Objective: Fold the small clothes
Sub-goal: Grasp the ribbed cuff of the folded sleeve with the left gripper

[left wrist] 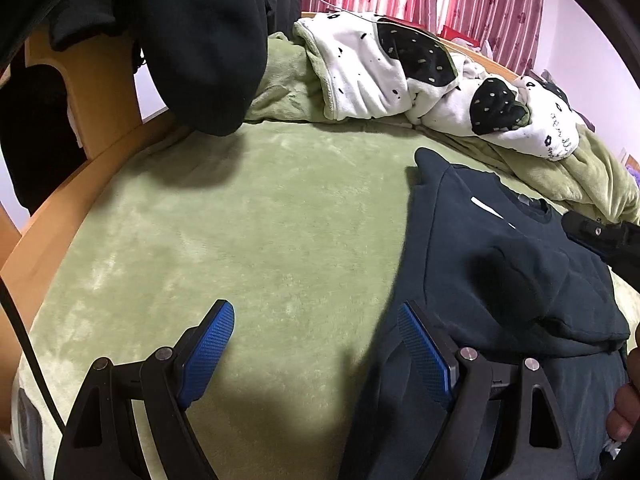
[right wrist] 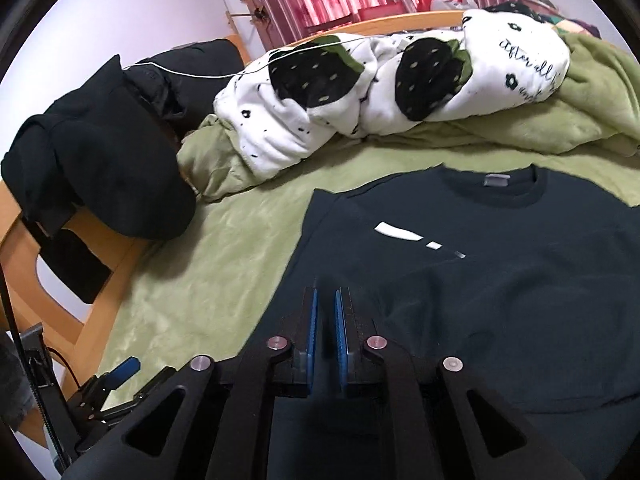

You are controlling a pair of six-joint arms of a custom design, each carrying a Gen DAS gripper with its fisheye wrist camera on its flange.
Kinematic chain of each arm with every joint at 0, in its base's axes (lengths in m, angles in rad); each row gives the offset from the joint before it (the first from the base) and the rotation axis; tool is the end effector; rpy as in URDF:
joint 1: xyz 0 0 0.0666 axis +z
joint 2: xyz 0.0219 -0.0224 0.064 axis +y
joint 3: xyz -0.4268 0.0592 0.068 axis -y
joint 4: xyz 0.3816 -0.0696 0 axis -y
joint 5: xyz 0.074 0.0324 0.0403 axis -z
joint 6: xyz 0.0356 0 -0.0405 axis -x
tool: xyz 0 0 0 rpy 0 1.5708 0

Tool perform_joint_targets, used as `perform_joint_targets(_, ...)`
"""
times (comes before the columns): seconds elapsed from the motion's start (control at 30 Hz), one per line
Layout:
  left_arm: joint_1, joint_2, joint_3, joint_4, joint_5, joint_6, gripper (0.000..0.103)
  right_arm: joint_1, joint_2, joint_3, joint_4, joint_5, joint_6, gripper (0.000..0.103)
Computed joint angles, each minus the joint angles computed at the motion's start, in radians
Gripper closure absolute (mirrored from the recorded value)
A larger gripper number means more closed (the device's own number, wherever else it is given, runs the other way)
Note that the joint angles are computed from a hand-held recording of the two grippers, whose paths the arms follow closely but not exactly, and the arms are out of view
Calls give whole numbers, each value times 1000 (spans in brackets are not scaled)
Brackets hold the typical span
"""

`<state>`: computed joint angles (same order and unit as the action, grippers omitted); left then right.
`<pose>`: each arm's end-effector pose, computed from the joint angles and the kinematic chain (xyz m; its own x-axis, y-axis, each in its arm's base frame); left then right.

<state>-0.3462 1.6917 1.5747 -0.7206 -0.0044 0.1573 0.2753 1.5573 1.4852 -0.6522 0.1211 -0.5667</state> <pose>0.5578 -0.2015 0.4200 -0.7430 0.1015 -0.6615 0.2229 0.9695 -0.1016 0.5272 0.1440 0.4582 -0.6361 0.3741 -0.6749 0.1881 0.9234 0.3345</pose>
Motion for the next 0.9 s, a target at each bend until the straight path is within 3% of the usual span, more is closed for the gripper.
perform_joint_targets(0.1, -9, -3, -6, 5, 19, -17, 20, -8, -36, -34, 27, 20, 5, 66)
perform_joint_targets(0.2, -26, -1, -7, 7, 62, -25, 20, -42, -117, -99, 23, 70, 67, 63)
perform_joint_targets(0.3, -57, 3, -11, 31, 84, -24, 21, -94, -198, -165, -51, 141, 150, 53)
perform_joint_targets(0.37, -89, 18, 8, 22, 81, -31, 22, -133, -251, -222, -82, 181, 196, 53)
perform_joint_targets(0.5, -140, 38, 32, 25, 82, -29, 22, -218, -358, -351, -52, 199, 251, 53)
perform_joint_targets(0.6, -172, 56, 50, 23, 41, -23, 33, -305, -424, -439, 0, 210, 233, 53)
perform_joint_targets(0.8, -207, 146, 166, -65, -8, -13, 34, -471, -487, -529, 84, 154, 263, 53)
perform_joint_targets(0.9, -209, 197, 224, -119, -11, 27, 35, -545, -502, -551, 107, 109, 290, 53)
